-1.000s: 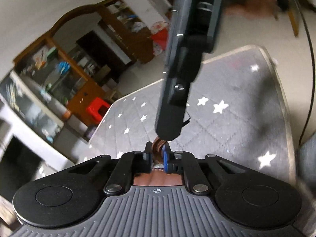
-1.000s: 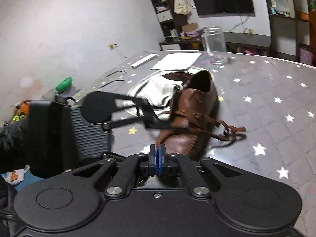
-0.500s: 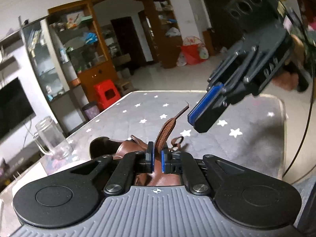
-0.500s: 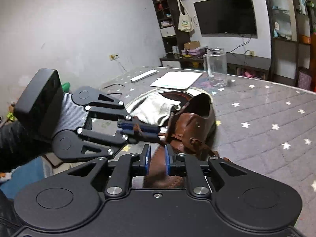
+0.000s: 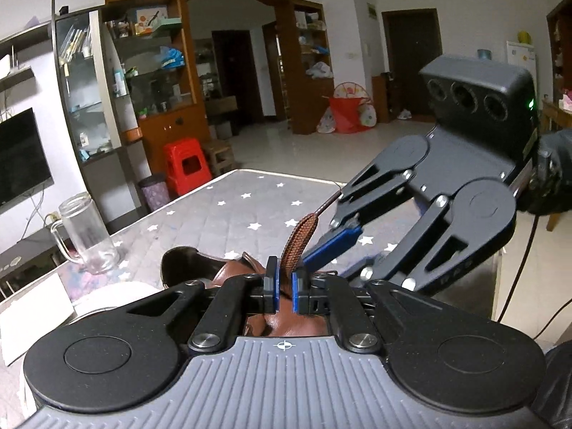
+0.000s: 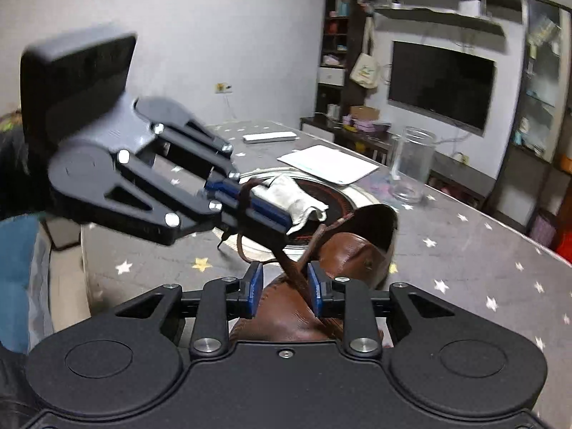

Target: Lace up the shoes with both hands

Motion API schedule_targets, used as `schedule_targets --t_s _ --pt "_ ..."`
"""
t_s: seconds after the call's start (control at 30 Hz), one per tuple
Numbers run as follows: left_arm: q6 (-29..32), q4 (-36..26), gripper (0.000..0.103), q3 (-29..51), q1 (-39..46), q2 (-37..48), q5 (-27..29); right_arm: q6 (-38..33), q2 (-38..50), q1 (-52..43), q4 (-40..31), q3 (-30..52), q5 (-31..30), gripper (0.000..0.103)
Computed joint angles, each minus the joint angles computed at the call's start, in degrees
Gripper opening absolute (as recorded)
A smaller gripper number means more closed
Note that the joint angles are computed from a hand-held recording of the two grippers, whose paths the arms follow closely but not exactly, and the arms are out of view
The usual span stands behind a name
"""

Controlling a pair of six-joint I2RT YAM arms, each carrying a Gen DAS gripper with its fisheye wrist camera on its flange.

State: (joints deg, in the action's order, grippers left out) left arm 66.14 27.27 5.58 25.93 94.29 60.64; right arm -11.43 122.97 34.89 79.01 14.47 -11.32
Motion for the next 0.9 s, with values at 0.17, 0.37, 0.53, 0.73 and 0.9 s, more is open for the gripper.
schedule_targets --t_s 0.17,0.37,0.53,0.73,0.9 --pt "-3.54 4.64 0.007 0.91 0.46 6.4 0.25 -0.09 1.21 -0.12 -3.41 3.0 -1.1 0.004" --pt "-9.85 16.64 0.007 2.55 -0.56 19.55 -1.47 -1.75 -2.15 -1.88 -10.44 0.71 2.57 0.003" --pt "-12.07 18.71 0.007 4.1 -0.69 24.57 -0.74 -2.71 -2.2 -3.91 -14.66 0.2 4.57 0.003" --pt "-12.01 15.82 0.007 3.9 -0.22 21.39 0.89 -1.93 -1.18 -4.05 -10.73 -0.54 1.84 0.015" --pt "-10.09 10.46 0.007 4.08 0.64 17.1 0.99 -3.76 1.02 -0.37 -9.48 2.95 3.32 0.038"
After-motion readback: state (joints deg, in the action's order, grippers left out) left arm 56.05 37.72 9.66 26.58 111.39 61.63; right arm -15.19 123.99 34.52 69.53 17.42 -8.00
